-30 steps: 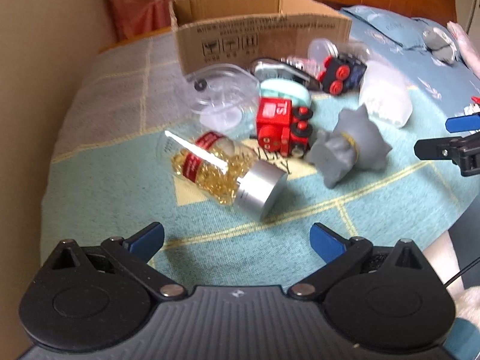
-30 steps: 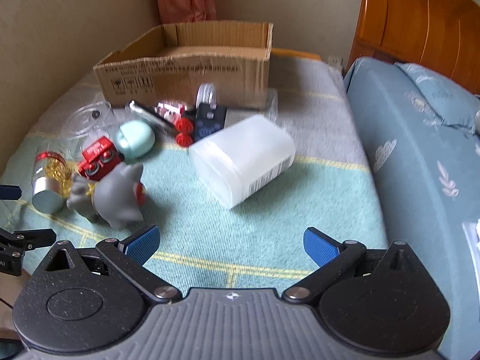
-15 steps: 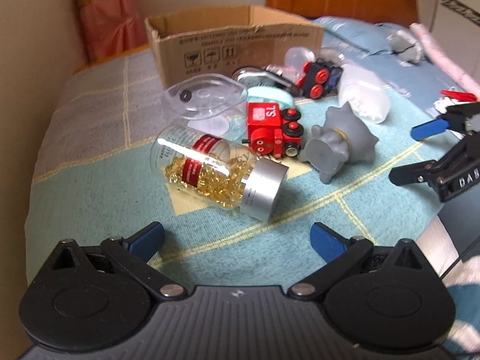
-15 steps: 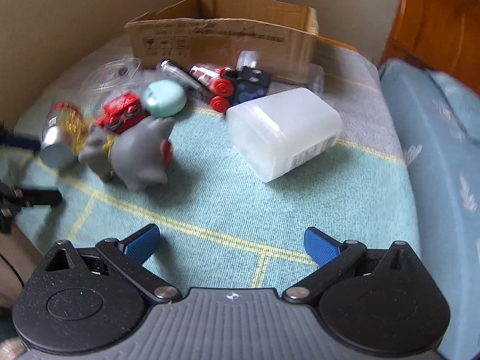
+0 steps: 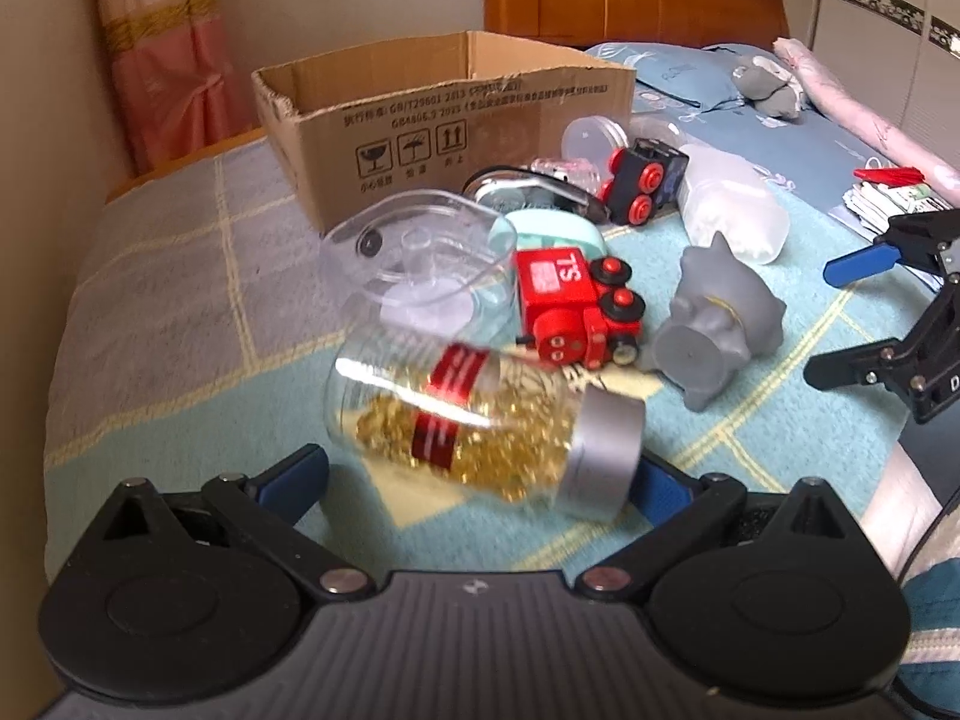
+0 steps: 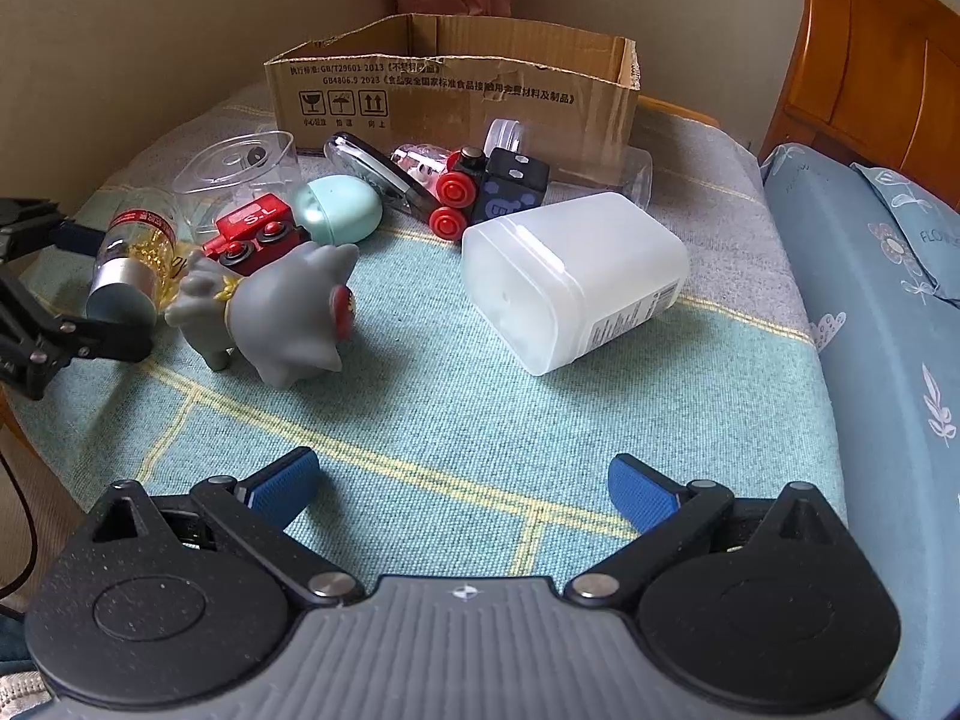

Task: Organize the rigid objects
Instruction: 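Grasp the capsule bottle with the left tool while the right tool approaches the grey cat, then grasp the grey cat figurine with the right tool while the left tool holds the bottle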

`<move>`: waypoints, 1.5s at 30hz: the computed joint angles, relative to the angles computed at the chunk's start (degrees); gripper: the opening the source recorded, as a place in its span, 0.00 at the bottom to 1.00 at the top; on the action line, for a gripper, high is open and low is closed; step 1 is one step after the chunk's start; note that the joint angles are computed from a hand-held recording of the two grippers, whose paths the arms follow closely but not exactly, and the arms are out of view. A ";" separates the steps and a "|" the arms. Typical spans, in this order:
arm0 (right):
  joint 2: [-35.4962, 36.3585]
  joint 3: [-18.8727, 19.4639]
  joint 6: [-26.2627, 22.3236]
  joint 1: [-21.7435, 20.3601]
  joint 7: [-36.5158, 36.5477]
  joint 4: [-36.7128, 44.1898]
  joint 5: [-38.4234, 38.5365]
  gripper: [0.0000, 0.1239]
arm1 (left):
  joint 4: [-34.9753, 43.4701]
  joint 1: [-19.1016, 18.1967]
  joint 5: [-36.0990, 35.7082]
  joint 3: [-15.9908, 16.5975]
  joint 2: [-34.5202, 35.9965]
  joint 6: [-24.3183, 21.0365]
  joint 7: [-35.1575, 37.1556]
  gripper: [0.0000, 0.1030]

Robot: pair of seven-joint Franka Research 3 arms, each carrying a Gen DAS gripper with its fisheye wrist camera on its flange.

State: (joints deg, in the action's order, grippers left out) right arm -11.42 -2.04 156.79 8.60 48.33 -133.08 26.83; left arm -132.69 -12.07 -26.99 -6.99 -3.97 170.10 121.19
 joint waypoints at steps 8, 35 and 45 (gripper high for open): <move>0.25 -0.26 0.76 0.41 -1.47 -0.06 1.54 0.83 | 1.81 1.30 7.51 -1.42 1.25 -0.46 -3.36 0.99; 2.04 1.13 -3.26 3.90 -8.90 2.98 5.79 0.83 | -4.21 7.22 33.13 -2.82 -3.52 4.43 -38.74 0.93; 5.68 3.59 -2.37 4.98 -4.70 6.65 4.13 0.83 | -5.57 2.72 30.71 2.09 -4.27 5.33 -37.07 0.93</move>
